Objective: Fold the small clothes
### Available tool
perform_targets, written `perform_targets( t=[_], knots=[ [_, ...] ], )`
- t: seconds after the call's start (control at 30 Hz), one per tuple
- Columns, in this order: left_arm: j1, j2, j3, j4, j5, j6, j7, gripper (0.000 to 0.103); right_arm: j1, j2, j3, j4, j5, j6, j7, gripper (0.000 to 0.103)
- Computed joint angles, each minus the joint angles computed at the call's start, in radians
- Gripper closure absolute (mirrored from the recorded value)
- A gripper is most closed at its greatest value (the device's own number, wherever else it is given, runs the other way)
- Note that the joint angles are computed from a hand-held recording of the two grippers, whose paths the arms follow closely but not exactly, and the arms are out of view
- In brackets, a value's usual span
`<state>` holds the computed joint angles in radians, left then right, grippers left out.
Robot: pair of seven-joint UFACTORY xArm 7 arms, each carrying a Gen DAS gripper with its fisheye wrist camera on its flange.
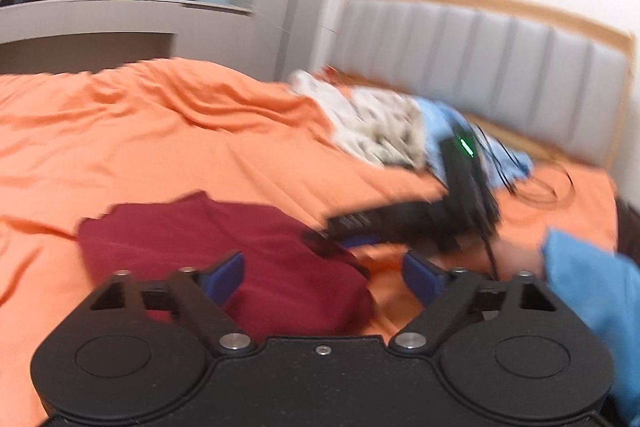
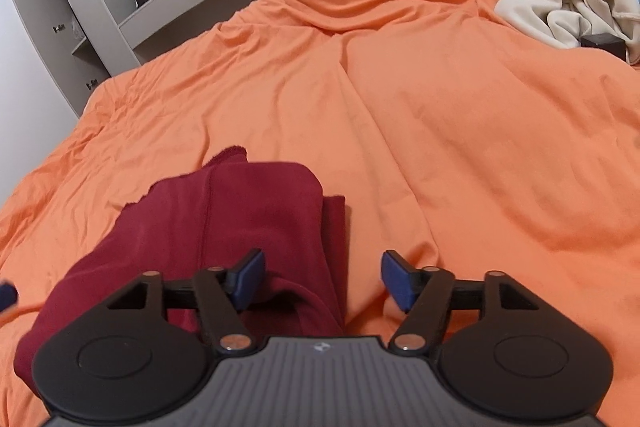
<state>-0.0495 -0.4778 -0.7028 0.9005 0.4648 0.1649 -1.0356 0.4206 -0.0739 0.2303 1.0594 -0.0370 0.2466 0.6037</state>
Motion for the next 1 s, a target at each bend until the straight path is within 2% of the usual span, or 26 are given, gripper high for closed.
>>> perform_targets(
  t=[0.1,0.23,0.33,0.5,0.73,0.83,1.0],
  knots=[
    [0.059,-0.057,-0.009,-0.011,-0.009,0.043,-0.064,0.004,0.002,-0.007,-0.001,-0.003,0.004,0.022,-0.016,0.023],
    [0.082,-0.099,0.003,-0.017,-0.039,0.163,-0.147,0.002,-0.004,-0.016,0.009,-0.004,-0.046,0.048,0.005,0.016],
    [0.059,-0.097,0.037,-0.028,-0.054,0.221,-0.187,0.002,-0.006,-0.019,0.012,-0.006,-0.069,0.06,0.014,0.012],
    [-0.028,-0.06,0.117,-0.045,-0.061,0.306,-0.179,0.002,-0.008,-0.022,0.008,-0.009,-0.067,0.077,0.014,0.0],
    [-0.149,-0.062,0.223,-0.135,-0.098,0.293,-0.154,0.0,-0.004,-0.027,0.002,-0.031,-0.021,0.069,-0.012,0.0],
    [-0.17,-0.077,0.246,-0.174,-0.122,0.257,-0.161,0.0,-0.019,-0.031,0.022,-0.032,-0.104,0.074,0.051,0.0],
    [-0.153,-0.087,0.224,-0.191,-0.115,0.238,-0.178,0.0,-0.043,-0.035,0.058,-0.028,-0.311,0.093,0.21,0.0]
  ],
)
